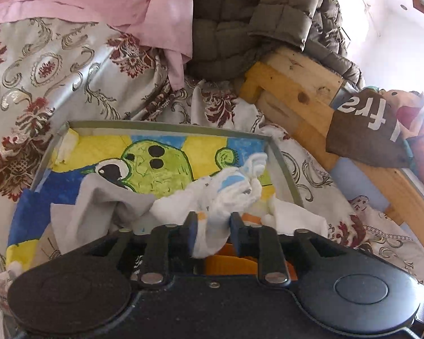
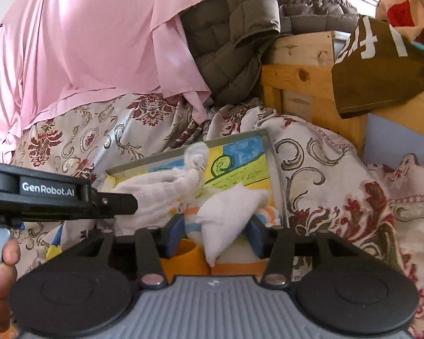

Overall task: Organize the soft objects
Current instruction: 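Open the left tool over the tray while the right tool releases its cloth, then move both open tools back over the remaining pile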

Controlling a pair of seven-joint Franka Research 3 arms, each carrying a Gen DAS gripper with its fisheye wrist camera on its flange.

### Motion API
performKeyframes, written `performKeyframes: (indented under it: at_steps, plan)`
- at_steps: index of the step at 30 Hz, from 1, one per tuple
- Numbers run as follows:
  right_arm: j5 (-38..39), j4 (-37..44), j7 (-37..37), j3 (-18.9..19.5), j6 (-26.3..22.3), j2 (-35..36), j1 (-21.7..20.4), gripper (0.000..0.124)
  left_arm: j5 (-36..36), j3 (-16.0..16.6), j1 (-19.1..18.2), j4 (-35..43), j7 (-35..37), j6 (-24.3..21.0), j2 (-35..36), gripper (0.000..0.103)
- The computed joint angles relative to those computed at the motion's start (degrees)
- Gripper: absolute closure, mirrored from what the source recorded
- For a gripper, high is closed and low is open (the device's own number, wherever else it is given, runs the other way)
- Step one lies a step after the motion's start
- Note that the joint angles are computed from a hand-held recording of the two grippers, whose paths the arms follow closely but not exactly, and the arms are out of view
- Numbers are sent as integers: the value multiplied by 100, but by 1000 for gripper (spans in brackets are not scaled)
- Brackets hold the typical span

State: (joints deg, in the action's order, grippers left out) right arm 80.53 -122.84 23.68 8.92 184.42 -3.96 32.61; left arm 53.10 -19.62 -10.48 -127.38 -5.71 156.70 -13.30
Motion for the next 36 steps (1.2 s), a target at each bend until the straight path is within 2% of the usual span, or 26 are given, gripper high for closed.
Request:
performKeyframes:
  at_steps: [1,4,6,8,11,14,18,20,22,23,26,29,33,36]
  plan:
    - [-187,-84,196,17,-15,-66,-27,65,-19,-13,-16,-22,-10,-45,-55,73]
    - [-1394,-485,1416,63,-255,-361,-208,53,-101,-65,-56,-109,-40,-173,-254,71]
    - [-1763,-685,1867,21,-369,-573,-236,51,-140,-135,-69,-177,-98,-294,-417,69]
    - [-1925,-879,2168,-41,-350,-814,-190,46,-155,-233,-74,-270,-216,-436,-624,62]
    - [-1290,-1044,1728,-610,-116,-1144,517,36,-134,-429,-94,-417,-374,-733,-1000,52]
    - [-973,-1265,1375,-1110,197,-1502,1215,31,-138,-630,-161,-550,-418,-1087,-1401,44]
    - [-1053,-1704,1286,-1642,704,-2063,2102,28,-194,-994,-296,-702,-476,-1769,-1965,33]
    - [-1274,-1976,1419,-2004,951,-2433,2673,25,-339,-1162,-429,-716,-452,-2185,-2163,30]
    - [-1554,-2265,1625,-2179,1216,-2760,3056,23,-435,-1307,-578,-759,-463,-2496,-2372,24]
    - [-1627,-2414,1694,-2123,1279,-2918,3090,22,-467,-1409,-634,-762,-490,-2676,-2464,21]
    - [-1641,-2778,1800,-1648,1338,-3266,2831,21,-561,-1678,-818,-723,-519,-3191,-2664,17]
    - [-1403,-3054,1830,-866,1173,-3574,2170,21,-685,-1903,-1022,-657,-505,-3705,-2806,10]
    - [-1319,-3442,2013,-166,1186,-4013,1679,21,-827,-2153,-1279,-576,-495,-4361,-2943,4]
    - [-1145,-3636,2218,388,844,-4374,1139,21,-951,-2289,-1464,-544,-537,-4791,-3000,1]
